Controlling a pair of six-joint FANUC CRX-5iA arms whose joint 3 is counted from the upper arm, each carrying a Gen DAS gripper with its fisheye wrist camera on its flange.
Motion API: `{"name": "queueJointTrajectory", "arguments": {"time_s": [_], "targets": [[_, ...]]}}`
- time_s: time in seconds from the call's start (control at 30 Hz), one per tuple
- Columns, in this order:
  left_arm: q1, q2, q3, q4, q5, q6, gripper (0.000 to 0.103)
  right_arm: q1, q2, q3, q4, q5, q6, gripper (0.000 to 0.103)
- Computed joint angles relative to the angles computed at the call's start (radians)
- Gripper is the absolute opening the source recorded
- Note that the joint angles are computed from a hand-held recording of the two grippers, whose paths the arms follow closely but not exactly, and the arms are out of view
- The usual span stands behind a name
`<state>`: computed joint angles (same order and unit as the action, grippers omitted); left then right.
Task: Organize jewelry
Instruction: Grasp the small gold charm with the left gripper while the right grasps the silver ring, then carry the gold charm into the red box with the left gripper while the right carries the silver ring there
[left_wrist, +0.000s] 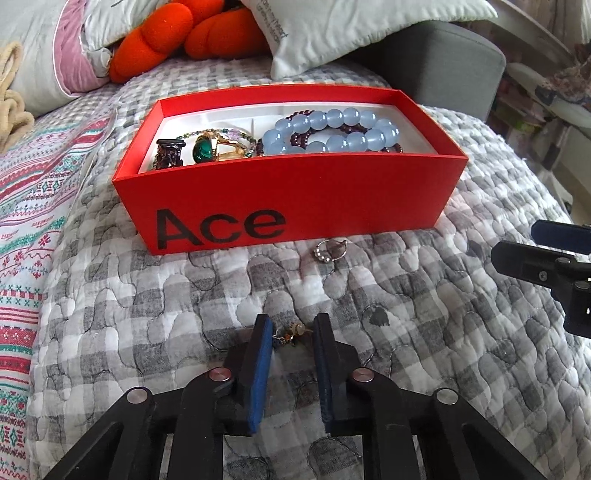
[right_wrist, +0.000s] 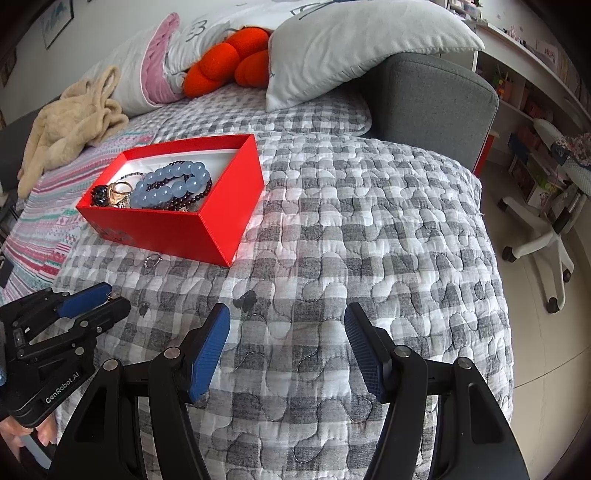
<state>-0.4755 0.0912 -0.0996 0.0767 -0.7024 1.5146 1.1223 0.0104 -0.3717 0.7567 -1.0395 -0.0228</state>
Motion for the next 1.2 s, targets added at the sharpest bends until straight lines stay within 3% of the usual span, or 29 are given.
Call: {"name": "queueJointTrajectory", "arguments": {"time_s": [0.1,0.3,0.9,1.2], "targets": [[0.01,0.0,0.003,0.001,-0.006,0.012,0.004,0.001,0.016,0.016,0.003,0.0,0.006,0.067],[0.034,-0.005,-0.01,0.064,-0.013,-0.008,0.004,0.003,0.039,0.045,0.01,0.009,0.021,0.067],[0.135,-0.065,-0.042,0.089,-0.043,-0.002,0.004,-0.005,0.216,0.214,-0.041,0.063,0.191,0.067],[0.173,-0.079,-0.058,0.113,-0.062,-0.001,0.004,-0.002,0.295,0.275,0.018,0.013,0.112,0.07]]}}
